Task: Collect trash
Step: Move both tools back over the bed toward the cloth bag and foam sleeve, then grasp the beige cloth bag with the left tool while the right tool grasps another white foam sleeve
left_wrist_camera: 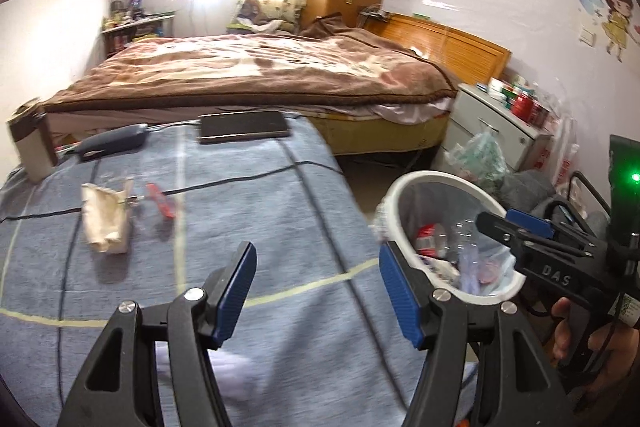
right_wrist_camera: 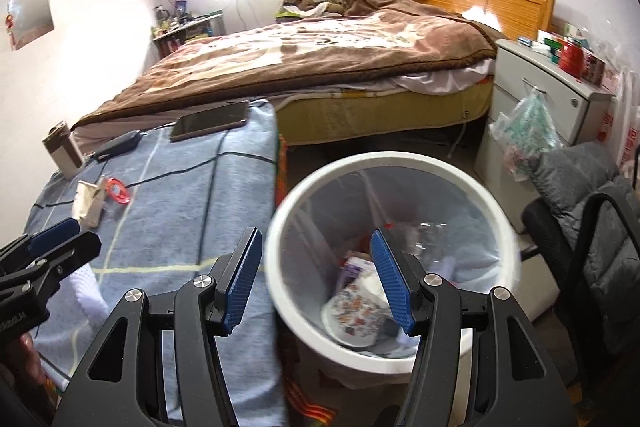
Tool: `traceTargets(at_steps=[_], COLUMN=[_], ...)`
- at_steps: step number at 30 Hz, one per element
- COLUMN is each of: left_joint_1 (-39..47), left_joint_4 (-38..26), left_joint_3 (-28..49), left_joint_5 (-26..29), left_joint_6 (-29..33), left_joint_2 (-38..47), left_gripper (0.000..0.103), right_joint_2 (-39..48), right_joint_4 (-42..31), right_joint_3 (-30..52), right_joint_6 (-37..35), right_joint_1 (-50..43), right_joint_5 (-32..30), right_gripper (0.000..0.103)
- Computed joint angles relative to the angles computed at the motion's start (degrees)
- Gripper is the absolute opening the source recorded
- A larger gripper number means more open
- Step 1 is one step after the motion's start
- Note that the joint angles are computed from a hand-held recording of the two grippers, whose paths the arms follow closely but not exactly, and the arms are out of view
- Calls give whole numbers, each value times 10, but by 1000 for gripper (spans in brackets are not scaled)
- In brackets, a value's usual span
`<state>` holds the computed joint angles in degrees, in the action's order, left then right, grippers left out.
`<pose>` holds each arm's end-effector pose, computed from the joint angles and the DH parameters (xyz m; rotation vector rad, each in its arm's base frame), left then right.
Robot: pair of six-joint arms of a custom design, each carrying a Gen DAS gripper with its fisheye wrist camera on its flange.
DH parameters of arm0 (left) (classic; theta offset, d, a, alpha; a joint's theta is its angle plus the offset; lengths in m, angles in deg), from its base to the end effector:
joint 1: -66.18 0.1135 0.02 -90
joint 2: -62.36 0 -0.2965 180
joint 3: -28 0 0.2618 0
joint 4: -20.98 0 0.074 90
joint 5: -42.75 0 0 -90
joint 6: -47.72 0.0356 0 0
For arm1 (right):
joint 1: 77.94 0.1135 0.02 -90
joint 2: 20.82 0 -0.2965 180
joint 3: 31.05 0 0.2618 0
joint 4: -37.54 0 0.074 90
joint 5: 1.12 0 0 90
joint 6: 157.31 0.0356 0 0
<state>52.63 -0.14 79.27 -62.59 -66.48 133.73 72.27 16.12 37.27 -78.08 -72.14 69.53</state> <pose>0.2478 -0.0500 0.2331 -0.3465 2.2331 -0.0434 0.3452 0.0469 0.2222 -0.4963 2.2944 0.3581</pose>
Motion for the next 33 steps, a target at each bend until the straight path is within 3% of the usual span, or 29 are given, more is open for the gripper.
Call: traceTargets(at_steps=[11,19,33], left_joint_1=[157,259,404], left_joint_4=[-35,-50,-20], left_joint_3=[-70,-100,-109], left_joint_5=[44,91,185], left_joint_6=[42,84,145], left_joint_2=[-108,-152,-113], left_gripper=[68,69,73], right_joint_2=[-10,-13,6], right_joint_4=[12,18,6], right_joint_3=[-22,-50,-65], right_joint_6=[0,-24,-78], right_joint_1=[69,121,236], right_joint_5=[1,-37,-72], right_gripper=[59,59,59])
